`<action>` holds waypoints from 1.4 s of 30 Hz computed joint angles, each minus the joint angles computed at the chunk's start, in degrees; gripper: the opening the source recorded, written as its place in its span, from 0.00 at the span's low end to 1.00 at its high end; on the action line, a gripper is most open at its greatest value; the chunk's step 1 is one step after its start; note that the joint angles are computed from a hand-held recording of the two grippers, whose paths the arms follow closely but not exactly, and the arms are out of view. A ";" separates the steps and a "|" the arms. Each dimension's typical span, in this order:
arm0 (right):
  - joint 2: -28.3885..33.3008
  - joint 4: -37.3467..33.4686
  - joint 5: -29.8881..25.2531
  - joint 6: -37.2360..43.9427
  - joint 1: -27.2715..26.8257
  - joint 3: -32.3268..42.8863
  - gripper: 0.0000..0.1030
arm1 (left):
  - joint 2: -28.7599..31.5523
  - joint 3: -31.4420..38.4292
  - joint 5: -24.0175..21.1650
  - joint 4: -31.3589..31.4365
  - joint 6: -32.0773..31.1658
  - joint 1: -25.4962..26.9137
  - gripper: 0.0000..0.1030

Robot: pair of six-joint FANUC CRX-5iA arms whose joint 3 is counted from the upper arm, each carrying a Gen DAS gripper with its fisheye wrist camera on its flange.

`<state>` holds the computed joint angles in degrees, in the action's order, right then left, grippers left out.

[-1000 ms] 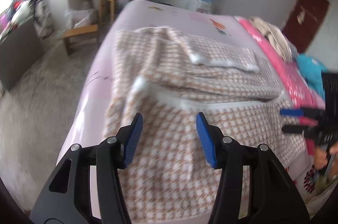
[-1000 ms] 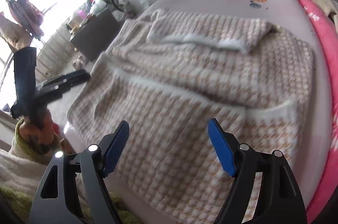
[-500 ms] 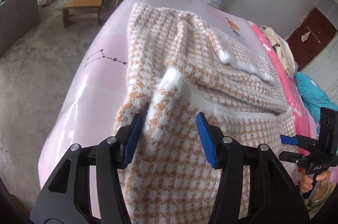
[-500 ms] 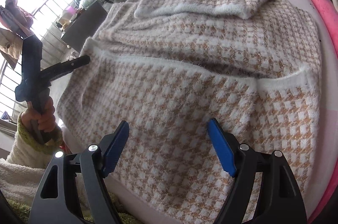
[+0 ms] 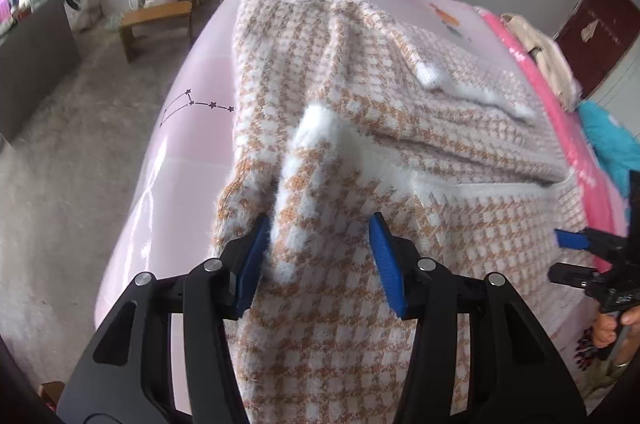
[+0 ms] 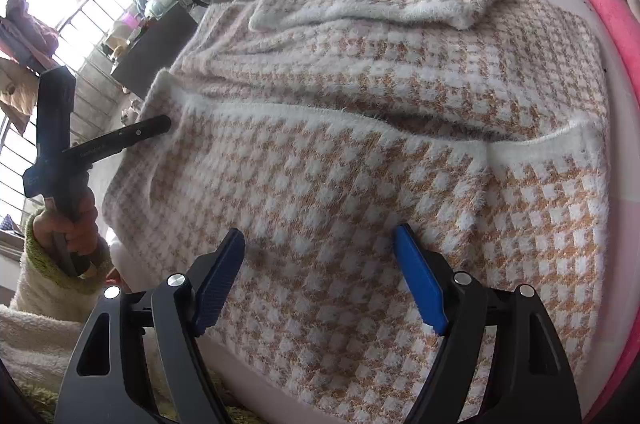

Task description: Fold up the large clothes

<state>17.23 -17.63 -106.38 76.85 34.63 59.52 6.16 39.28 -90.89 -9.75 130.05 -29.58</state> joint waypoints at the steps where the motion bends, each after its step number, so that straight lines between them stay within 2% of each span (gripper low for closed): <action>1: -0.48 0.23 0.46 0.06 0.06 -0.67 0.73 | 1.21 1.98 -1.79 -1.50 -0.16 -0.92 0.46; 5: -3.31 -0.74 2.81 -1.46 -1.79 -3.84 0.73 | 6.34 10.39 -9.71 -7.96 -1.90 -4.75 0.46; 12: -9.10 2.68 8.89 -5.11 -7.21 -9.16 0.73 | 12.87 21.33 -18.36 -16.32 -5.88 -9.00 0.45; 18: -8.51 5.66 11.12 -6.37 -9.33 -9.83 0.58 | 17.13 28.39 -22.90 -19.74 -8.29 -10.28 0.45; 26: -4.86 6.27 11.02 -4.45 -9.23 -7.71 0.47 | 18.22 30.24 -24.38 -20.04 -7.96 -10.28 0.45; 32: -6.24 5.22 9.55 -4.88 -9.53 -9.26 0.43 | 18.67 31.00 -24.80 -20.16 -7.97 -10.26 0.45; 37: -7.34 5.62 10.28 -5.47 -10.06 -10.18 0.42 | 18.06 29.89 -24.12 -19.80 -7.20 -10.19 0.45; 42: -5.46 4.17 11.43 -5.94 -11.81 -8.64 0.42 | 18.03 29.78 -24.01 -19.69 -7.03 -10.14 0.45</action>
